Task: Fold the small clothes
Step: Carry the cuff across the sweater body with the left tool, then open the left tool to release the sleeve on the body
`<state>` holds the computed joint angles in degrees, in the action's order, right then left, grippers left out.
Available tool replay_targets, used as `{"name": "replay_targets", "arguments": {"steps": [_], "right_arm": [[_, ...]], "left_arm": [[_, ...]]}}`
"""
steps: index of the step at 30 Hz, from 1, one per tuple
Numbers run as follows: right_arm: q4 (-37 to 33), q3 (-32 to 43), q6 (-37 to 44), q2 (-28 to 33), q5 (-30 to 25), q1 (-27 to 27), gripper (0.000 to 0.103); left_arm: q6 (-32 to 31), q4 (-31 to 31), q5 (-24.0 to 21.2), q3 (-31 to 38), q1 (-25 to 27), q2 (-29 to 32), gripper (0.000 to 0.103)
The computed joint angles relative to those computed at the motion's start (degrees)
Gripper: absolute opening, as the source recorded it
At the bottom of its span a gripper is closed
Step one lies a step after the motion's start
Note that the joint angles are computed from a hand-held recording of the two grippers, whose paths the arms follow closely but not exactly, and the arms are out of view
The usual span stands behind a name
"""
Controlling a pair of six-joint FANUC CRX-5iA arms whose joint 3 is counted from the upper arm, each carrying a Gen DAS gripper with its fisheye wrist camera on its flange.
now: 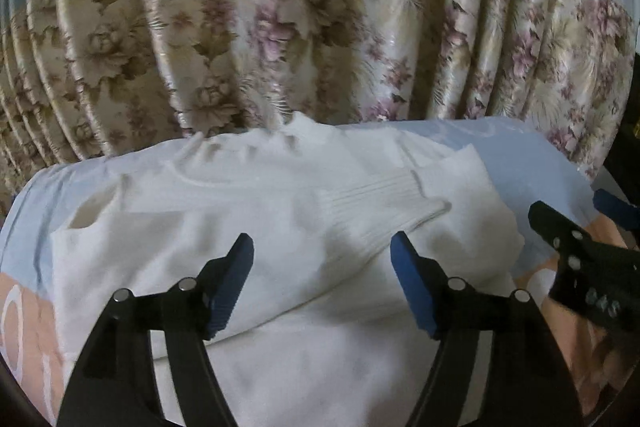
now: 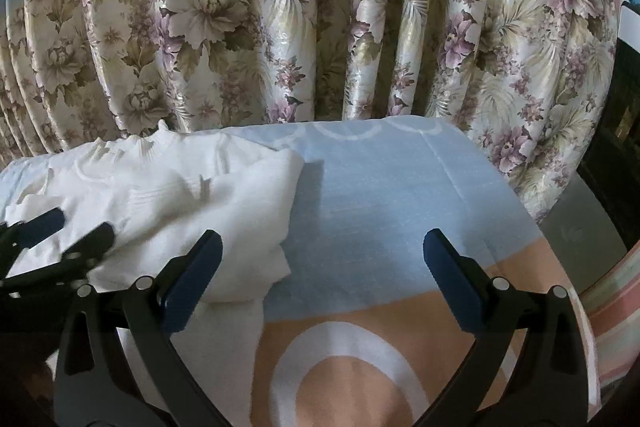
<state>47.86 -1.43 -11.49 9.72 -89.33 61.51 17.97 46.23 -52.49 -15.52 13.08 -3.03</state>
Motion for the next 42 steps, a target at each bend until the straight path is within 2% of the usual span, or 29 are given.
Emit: {"name": "replay_targets", "arguments": {"steps": [4, 10, 14, 19, 21, 22, 24, 25, 26, 27, 33, 38, 41, 42], "right_arm": [[0.8, 0.3, -0.9, 0.1, 2.8, -0.4, 0.1], [0.9, 2.7, 1.6, 2.4, 10.8, -2.8, 0.098], [-0.7, 4.8, 5.5, 4.6, 16.9, -5.0, 0.088], [-6.3, 7.4, 10.1, 7.1, 20.9, -7.6, 0.073], [-7.0, 6.7, 9.5, 7.0, 23.5, -8.1, 0.055], [-7.1, 6.4, 9.3, 6.9, 24.8, -8.1, 0.05], [-7.2, 6.1, 9.6, 6.7, 27.2, -8.4, 0.024], [-6.9, 6.5, 9.9, 7.0, 27.1, -8.4, 0.019], [-6.5, 7.0, 10.4, 7.4, 26.7, -8.3, 0.011], [-5.5, 6.6, 9.7, 7.3, 27.1, -8.3, 0.009], [-4.0, 7.1, 9.2, 7.5, 22.7, -8.0, 0.008], [-2.3, 4.0, 2.8, 5.2, 14.0, -7.5, 0.008], [-4.2, 1.3, 1.5, 2.7, 13.3, -7.3, 0.008], [-4.6, 0.8, 1.5, 2.3, 13.8, -7.2, 0.008]], "left_arm": [[0.9, -0.3, -0.5, 1.5, 3.6, 1.1, 0.073], [2.2, -1.5, 0.8, 4.5, 7.5, 3.9, 0.073], [2.2, -2.0, 1.8, 5.8, 9.3, 5.6, 0.073], [3.6, -3.1, 1.9, 7.8, 10.7, 8.1, 0.073], [3.8, -3.2, 1.9, 8.2, 11.0, 8.8, 0.073], [3.7, -3.1, 1.9, 8.2, 11.3, 9.0, 0.073], [3.7, -3.1, 2.0, 8.3, 11.5, 9.4, 0.073], [3.8, -3.3, 1.9, 8.6, 11.6, 9.6, 0.073], [4.0, -3.4, 1.8, 8.7, 11.7, 9.8, 0.073], [3.9, -3.3, 1.9, 8.7, 11.7, 9.8, 0.073], [4.7, -3.6, 1.7, 9.1, 11.8, 9.9, 0.073], [6.6, -6.2, 1.3, 9.7, 11.5, 10.0, 0.074], [9.9, -9.8, 1.8, 10.8, 10.7, 10.8, 0.076], [11.3, -11.1, 2.0, 11.3, 10.4, 11.2, 0.081]]}}
